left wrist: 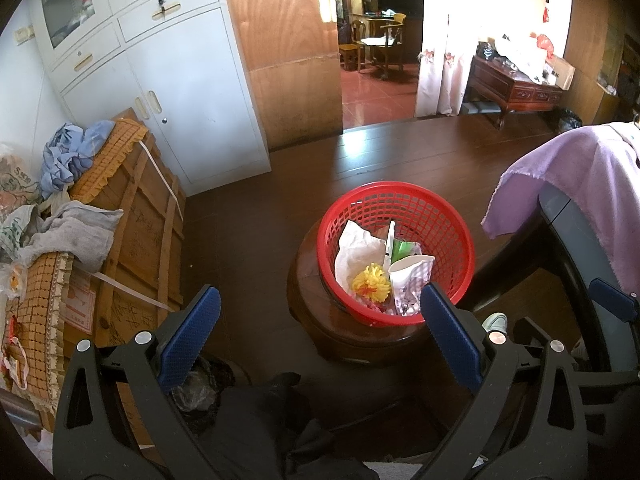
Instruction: Collect trash
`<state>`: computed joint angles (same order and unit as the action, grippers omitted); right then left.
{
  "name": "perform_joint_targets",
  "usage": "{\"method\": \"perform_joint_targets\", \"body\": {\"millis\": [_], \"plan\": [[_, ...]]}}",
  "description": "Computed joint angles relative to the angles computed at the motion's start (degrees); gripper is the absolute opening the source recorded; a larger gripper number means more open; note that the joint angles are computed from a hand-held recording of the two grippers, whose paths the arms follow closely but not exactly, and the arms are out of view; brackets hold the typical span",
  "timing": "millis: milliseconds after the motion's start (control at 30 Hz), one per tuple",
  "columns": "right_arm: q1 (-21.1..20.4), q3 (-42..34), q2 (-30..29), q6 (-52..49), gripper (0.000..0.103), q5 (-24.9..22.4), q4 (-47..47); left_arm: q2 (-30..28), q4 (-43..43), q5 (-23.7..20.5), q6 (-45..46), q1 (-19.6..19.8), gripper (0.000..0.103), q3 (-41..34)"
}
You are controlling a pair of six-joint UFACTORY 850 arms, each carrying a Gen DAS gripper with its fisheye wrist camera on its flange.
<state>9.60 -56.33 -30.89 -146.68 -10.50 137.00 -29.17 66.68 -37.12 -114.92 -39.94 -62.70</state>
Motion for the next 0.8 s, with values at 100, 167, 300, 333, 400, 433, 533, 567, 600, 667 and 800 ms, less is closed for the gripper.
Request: {"method": "perform_joint_targets", "body": {"millis": [100,167,300,333,400,433,533,567,600,667,800], "plan": [[0.1,0.0,0.1,-0.1,0.097,0.0,0.1,-0.1,-0.1,-0.2,0.1,-0.1,0.096,-0.1],[-0.1,0.0,0.0,0.0,0.097,0.0,-0.2,-0.1,-0.2,-0.1,0.0,-0.1,0.096,-0.2],[0.1,0.0,0.0,0.4,0.097,0.1,-0.3,-0.1,-0.2,0.1,0.3,-0.1,0.096,-0.2],[0.1,0.0,0.0,0.6,0.097,0.1,-0.6,0.0,-0.2,0.2,0.3,-0.1,0.096,0.0],[0.1,0.0,0.1,0.6,0.097,0.0,-0.6,0.0,0.0,0.1,0.3,-0.1,0.096,0.0],[0.0,0.0,0.0,0.6,0.097,0.0,-0.7,-0.1,0.0,0.0,0.3,-0.1,0.096,-0.1],[-0.1,0.0,0.0,0.5,0.097,0.0,-0.6,-0.1,-0.1,0.1,0.4,-0.1,0.096,-0.1],[-0.1,0.0,0.0,0.5,0.097,0.0,-0.5,-0.2,-0.1,0.0,0.4,-0.2,0.096,-0.3],[0.0,0.0,0.1,0.6,0.097,0.0,-0.5,-0.3,-0.1,-0.4,0.4,-0.2,0.096,-0.3],[0.1,0.1,0.0,0.2,0.097,0.0,0.0,-0.5,-0.3,-1.3,0.4,-0.2,0.096,-0.6],[0.7,0.7,0.3,-0.7,0.097,0.0,1.5,0.0,-0.1,-1.2,-0.2,0.2,0.096,-0.1]]}}
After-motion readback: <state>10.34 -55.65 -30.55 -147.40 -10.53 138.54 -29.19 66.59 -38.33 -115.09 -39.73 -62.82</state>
